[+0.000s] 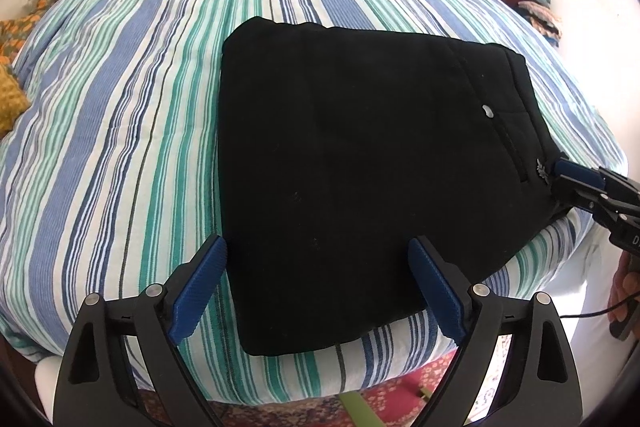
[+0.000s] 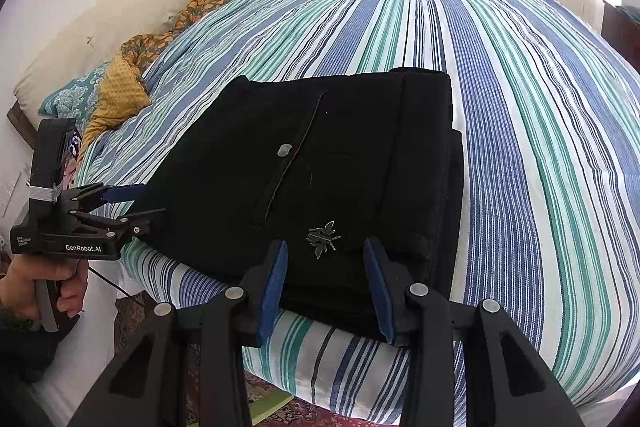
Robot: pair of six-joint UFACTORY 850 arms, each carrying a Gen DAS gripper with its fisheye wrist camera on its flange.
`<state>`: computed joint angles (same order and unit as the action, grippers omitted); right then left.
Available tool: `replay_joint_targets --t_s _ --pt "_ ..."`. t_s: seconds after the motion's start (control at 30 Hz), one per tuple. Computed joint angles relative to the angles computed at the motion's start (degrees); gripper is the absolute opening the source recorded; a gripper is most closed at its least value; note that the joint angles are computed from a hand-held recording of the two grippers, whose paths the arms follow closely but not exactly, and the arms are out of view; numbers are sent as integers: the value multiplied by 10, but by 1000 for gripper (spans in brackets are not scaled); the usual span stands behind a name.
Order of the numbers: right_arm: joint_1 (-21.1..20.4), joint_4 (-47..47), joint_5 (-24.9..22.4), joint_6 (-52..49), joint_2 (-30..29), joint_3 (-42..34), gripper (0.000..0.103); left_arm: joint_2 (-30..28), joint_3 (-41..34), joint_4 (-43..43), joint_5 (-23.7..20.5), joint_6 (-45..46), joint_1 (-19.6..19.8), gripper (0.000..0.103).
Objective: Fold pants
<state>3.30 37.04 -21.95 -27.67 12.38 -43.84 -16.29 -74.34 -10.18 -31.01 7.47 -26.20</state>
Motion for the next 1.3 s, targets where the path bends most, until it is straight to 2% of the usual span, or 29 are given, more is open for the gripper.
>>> replay_joint_targets --t_s 0.47,0.67,0.73,0.8,0.87,0.93,1.0,1.03,1.07,1.17,1.23,1.3 --pt "-4 7 -1 -10 0 0 41 -1 1 3 1 -6 -2 94" --pt "-2 -28 -9 19 4 -2 41 -2 3 -13 -3 10 1 94" --pt "1 -62 -19 53 9 -3 41 -3 -2 -47 -21 39 10 95" --pt "-3 -93 -44 79 14 -9 41 0 -7 -88 -47 74 23 94" --pt "-17 -99 -93 91 20 -17 41 12 -5 -127 -55 109 40 94" --pt "-47 -53 -117 55 42 -11 41 15 -13 -172 -65 143 61 94" --pt "-92 29 -136 -17 57 -7 56 -3 -41 -210 -91 167 83 94" --pt "-114 61 -149 -44 53 -12 78 -20 -62 -222 -111 171 91 94" --pt "-136 95 -162 -70 43 -19 89 -38 -82 -231 -131 172 97 94" --pt "-195 206 -242 -128 -28 -56 89 -94 -131 -269 -182 177 109 94" --pt "-212 235 -293 -124 -89 -84 89 -123 -152 -278 -208 159 110 92" --pt "-212 228 -318 -104 -138 -107 89 -143 -165 -288 -231 154 108 91"
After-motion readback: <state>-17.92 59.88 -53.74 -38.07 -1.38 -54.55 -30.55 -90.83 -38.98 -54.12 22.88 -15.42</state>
